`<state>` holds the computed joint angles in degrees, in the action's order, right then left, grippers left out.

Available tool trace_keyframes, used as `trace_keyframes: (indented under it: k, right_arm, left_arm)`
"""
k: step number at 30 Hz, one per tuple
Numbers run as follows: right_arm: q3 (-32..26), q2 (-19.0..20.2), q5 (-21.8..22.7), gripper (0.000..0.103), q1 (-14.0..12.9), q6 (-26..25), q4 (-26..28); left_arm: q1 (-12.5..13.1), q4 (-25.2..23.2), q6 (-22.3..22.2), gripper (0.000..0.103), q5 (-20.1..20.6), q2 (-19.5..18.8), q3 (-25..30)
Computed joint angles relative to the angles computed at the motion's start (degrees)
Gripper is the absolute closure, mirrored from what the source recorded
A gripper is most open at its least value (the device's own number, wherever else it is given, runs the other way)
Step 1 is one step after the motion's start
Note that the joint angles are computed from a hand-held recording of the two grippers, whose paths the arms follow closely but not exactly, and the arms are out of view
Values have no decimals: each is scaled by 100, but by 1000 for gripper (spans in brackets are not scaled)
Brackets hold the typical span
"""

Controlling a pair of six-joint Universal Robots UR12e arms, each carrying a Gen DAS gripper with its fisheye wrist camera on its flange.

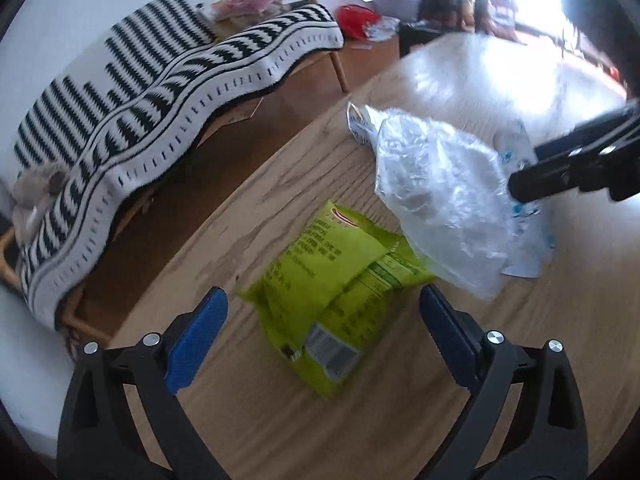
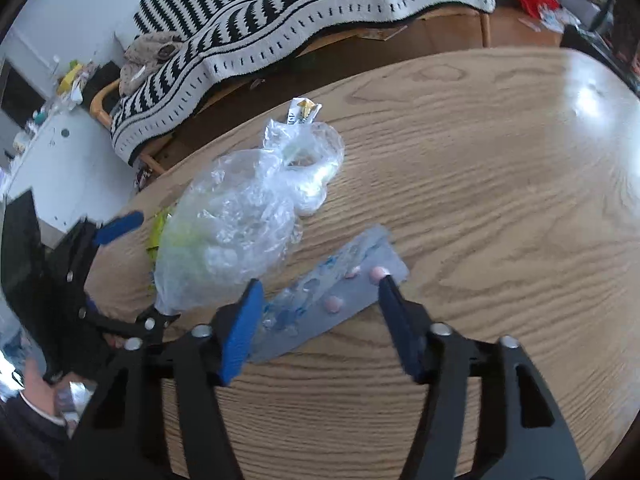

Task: Collect trash
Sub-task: 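Grasp the green snack bag with left tool while right tool grasps the blister pack, then carry snack bag and blister pack toward the black bin above its opening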

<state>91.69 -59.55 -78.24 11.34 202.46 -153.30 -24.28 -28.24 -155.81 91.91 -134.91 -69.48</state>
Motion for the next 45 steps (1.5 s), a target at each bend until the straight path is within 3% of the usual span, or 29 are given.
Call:
trace_keyframes:
  k: [2,5,7,8,9,10,15,20,24,29,32,38,45]
  right_arm:
    - [9,9,57,57,-10,-110,-40]
    - [33,-2,258,80,-15,-197,-141]
    - [61,-38,196,84,19,-289,-171]
    - [86,-60,192,85,30,-334,-179]
    - [105,-75,188,86,36,-330,-183]
    - [153,-107,196,86,33,-323,-212]
    - [495,-370,178,98,19,-301,-399]
    - [996,-808,105,98,24,-374,-464]
    - [1554,-1287,111,98,0,-370,-581]
    - [2303,-1940,62,98,16,-373,-689]
    - [2698,-2247,69,98,28,-355,-883]
    - [3155,-2628,-69,98,85,-381,-1211]
    - [3302,-2782,-378,98,145,-541,-1430]
  left_arm:
    - [21,38,-63,9,-99,-67,96]
    - [18,45,-139,9,-174,-144,220]
    - [18,72,-187,11,-337,-147,209]
    - [10,105,-225,21,-362,-150,198]
    - [4,132,-303,38,-386,-133,168]
    - [-22,204,-390,46,-285,-111,123]
    - [-113,402,-679,55,-26,114,-237]
    - [-176,622,-1228,56,-59,599,-899]
    - [-327,645,-1679,56,267,1013,-1428]
    - [-570,656,-2685,56,589,1612,-2147]
    - [-798,861,-3193,56,980,1868,-2515]
    - [-1125,1119,-4008,56,1183,2102,-2911]
    - [-1219,1255,-4211,56,988,2022,-2879]
